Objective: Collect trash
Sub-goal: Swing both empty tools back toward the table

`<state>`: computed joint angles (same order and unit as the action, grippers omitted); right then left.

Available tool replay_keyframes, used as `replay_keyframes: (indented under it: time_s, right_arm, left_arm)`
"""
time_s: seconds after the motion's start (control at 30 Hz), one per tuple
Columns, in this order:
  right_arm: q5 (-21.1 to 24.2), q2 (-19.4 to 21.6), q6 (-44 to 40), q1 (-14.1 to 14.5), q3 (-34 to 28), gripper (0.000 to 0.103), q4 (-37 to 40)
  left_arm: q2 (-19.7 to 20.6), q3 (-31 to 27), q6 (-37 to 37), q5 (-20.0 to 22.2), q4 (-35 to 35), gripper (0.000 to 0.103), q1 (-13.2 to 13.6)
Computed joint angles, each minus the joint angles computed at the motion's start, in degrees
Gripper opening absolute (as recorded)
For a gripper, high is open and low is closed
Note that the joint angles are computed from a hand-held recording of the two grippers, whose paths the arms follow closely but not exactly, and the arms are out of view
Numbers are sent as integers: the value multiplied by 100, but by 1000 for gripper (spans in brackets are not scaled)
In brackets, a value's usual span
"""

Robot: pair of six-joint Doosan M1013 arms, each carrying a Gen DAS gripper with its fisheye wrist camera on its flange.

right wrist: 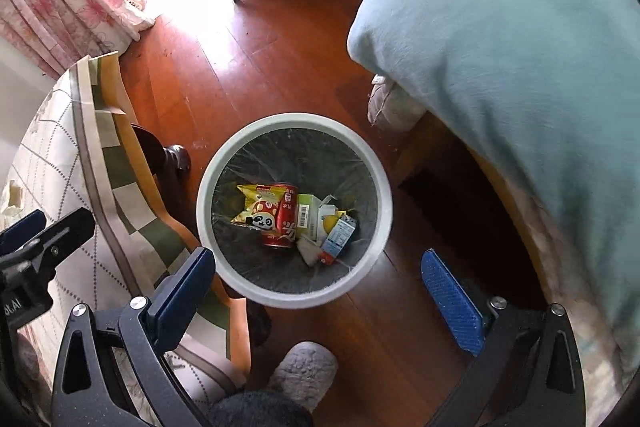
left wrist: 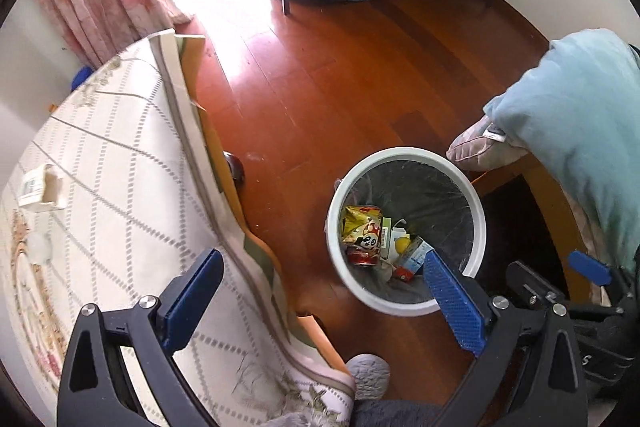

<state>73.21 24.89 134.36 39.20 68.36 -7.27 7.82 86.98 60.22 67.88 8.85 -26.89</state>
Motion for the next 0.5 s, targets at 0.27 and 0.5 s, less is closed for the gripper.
replay_keyframes:
  time_s: [0.27,0.5]
  right_arm:
    - [133,-304,179,265,-71,103,-423]
    - [167,-603,404,506,-159,103,-717]
  left_arm:
    - [-391,67,-331,27,392,102,-197]
    - [-764,105,-539,59,664,102,-351]
